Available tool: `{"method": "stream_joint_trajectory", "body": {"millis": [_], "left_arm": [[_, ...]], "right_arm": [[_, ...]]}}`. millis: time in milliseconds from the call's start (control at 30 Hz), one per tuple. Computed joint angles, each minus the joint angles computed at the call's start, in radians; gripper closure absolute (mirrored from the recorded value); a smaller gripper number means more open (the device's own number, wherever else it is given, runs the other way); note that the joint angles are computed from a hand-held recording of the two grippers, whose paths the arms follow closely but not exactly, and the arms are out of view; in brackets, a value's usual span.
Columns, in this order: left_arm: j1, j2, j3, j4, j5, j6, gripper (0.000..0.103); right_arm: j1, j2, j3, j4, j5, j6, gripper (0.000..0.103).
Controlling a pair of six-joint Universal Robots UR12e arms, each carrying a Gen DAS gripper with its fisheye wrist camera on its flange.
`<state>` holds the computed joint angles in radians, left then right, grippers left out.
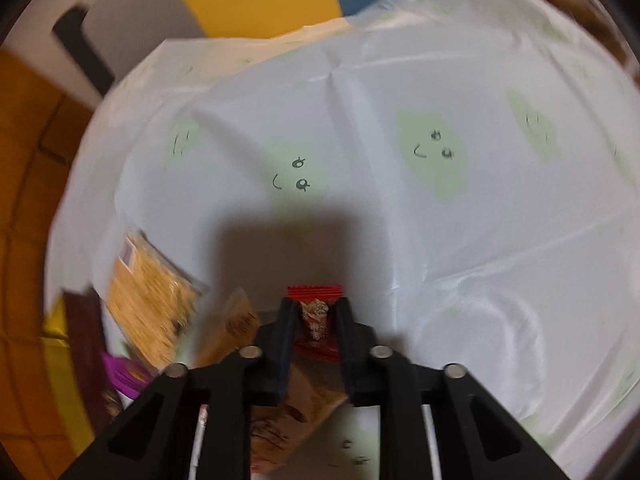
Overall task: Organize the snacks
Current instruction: 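Carry the WEIDAN cracker pack into the gold tin with the left tool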
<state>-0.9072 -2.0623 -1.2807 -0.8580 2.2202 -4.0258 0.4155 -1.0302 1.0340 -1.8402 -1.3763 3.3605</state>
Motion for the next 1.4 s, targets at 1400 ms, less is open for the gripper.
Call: {"method": "stream_joint_trajectory", "body": {"millis": [1400], "left_arm": [[0.038, 0.168, -0.104, -0.009, 0.019, -0.287, 0.055]], "right_arm": [[-0.048, -0.262, 0.388, -0.158, -0.182, -0.642, 0.086]]}}
